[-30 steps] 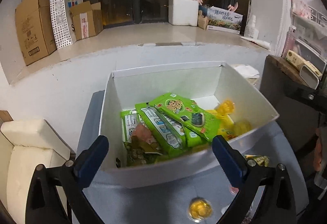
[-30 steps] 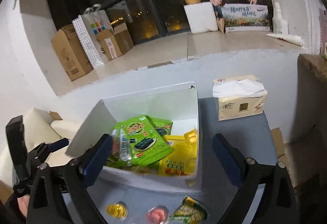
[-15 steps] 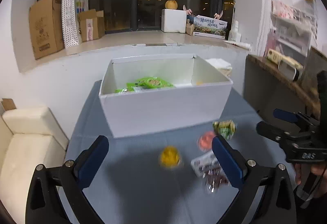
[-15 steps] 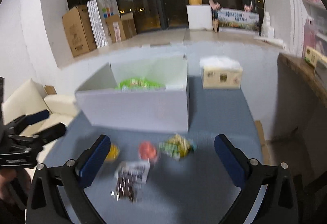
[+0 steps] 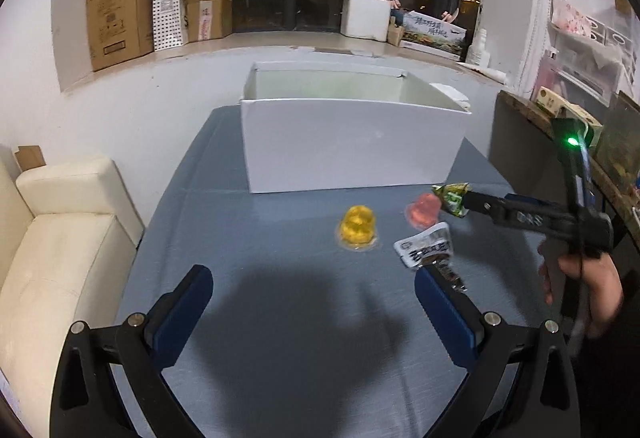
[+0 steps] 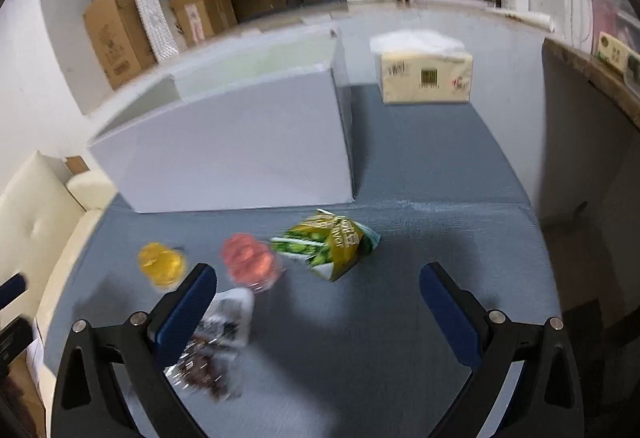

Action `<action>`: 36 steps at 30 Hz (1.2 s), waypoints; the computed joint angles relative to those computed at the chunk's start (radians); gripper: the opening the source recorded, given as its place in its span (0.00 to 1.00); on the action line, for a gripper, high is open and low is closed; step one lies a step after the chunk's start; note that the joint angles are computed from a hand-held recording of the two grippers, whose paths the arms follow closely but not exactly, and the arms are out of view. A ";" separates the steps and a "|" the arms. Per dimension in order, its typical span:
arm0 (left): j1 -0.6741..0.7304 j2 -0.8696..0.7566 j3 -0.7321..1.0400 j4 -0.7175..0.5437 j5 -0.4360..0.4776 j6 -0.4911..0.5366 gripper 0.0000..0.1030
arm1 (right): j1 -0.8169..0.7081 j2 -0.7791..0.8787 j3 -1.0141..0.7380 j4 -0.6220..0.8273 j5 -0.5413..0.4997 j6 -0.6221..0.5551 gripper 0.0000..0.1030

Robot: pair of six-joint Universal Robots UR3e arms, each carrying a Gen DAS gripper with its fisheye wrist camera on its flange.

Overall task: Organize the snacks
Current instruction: 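Grasp the green seaweed snack bag with the right tool, then grasp the yellow jelly cup with the left tool while the right tool holds the bag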

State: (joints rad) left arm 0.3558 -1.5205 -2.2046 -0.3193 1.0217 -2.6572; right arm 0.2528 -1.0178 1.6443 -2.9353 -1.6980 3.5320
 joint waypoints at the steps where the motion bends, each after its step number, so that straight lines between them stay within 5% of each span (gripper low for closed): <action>1: 0.005 -0.002 -0.006 0.004 0.001 0.003 1.00 | -0.010 0.020 -0.023 0.012 0.009 0.007 1.00; 7: 0.008 -0.028 -0.015 -0.003 0.005 0.016 1.00 | -0.024 0.122 -0.145 0.076 0.011 -0.024 0.98; 12: -0.026 -0.059 -0.011 0.031 0.026 0.007 1.00 | -0.006 0.151 -0.201 0.129 -0.036 -0.061 0.57; 23: -0.129 -0.199 0.109 0.082 0.082 -0.056 1.00 | 0.018 0.019 -0.029 0.003 -0.032 -0.074 0.51; 36: -0.352 -0.596 0.579 -0.010 0.309 -0.192 1.00 | 0.090 -0.237 0.285 -0.156 -0.010 -0.020 0.51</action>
State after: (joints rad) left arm 0.0038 -2.1166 -1.6258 -0.3294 1.3304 -2.8495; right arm 0.3432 -1.2549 1.9292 -3.0910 -1.7079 3.5118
